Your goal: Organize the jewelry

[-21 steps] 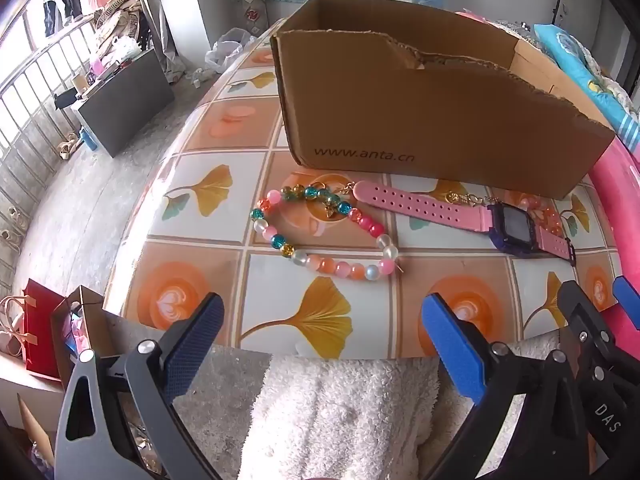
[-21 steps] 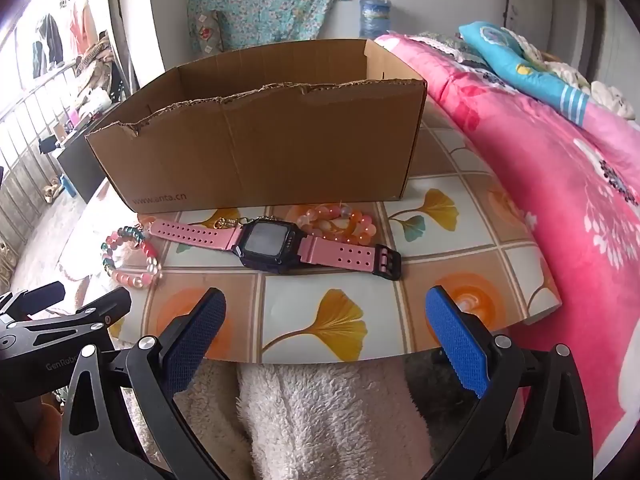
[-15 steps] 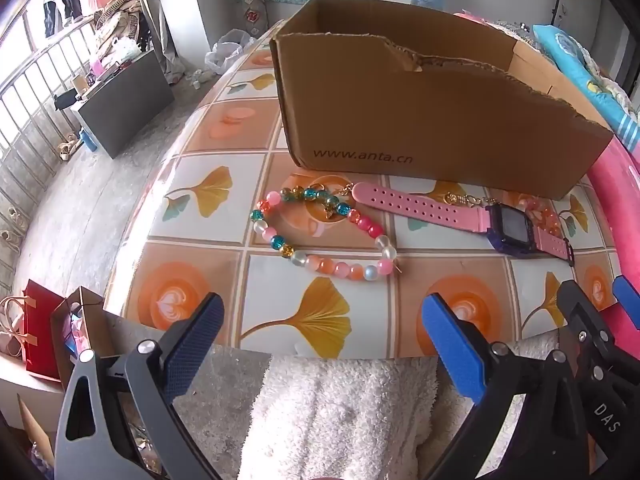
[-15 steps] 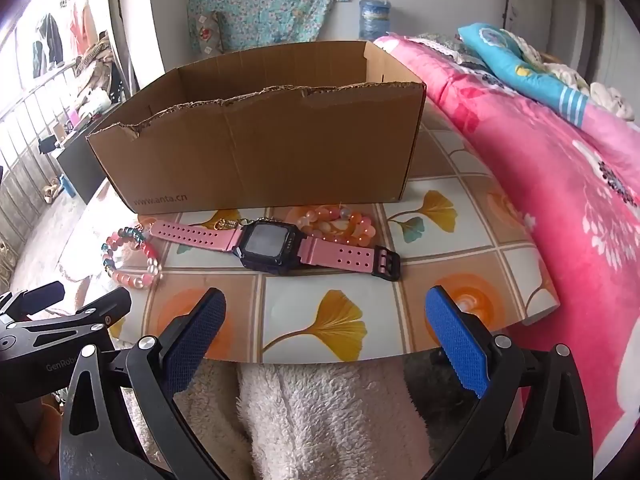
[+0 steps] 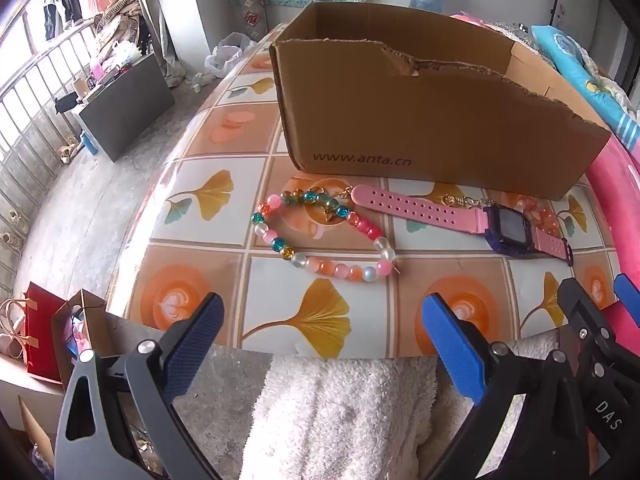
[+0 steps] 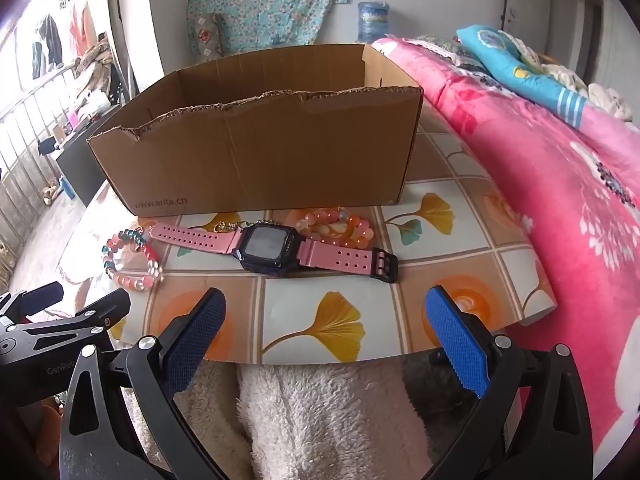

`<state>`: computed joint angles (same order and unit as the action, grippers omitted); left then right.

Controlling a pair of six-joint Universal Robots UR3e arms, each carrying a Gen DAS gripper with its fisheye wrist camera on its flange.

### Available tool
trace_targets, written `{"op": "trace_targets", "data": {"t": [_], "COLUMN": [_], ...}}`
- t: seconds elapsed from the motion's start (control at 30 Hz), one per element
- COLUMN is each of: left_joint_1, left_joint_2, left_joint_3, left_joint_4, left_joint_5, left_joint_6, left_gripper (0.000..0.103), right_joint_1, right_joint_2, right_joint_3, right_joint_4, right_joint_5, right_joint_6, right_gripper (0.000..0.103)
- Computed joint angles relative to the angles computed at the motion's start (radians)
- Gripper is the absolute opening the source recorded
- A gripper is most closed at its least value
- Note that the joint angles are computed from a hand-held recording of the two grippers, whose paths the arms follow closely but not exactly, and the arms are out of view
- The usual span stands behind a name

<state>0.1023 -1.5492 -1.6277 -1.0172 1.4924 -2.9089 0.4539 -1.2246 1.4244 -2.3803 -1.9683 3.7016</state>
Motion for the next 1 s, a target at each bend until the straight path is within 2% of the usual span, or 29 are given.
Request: {"op": "trace_targets", "data": {"t": [1.0], "left_joint_1": [0.006], "left_joint_2": [0.011], "left_joint_3": [0.002], "left_joint_4": [0.005], "left_joint_5": [0.010], "left_joint_6": [0.007], "left_gripper": [0.097], "right_joint_1": [0.003], "right_joint_2": [0.010], "right_joint_3": [-0.042], "right_joint_4": [0.032], "right_joint_5": [-0.004], "right_joint_6": [0.003], "right_gripper": [0.096]}}
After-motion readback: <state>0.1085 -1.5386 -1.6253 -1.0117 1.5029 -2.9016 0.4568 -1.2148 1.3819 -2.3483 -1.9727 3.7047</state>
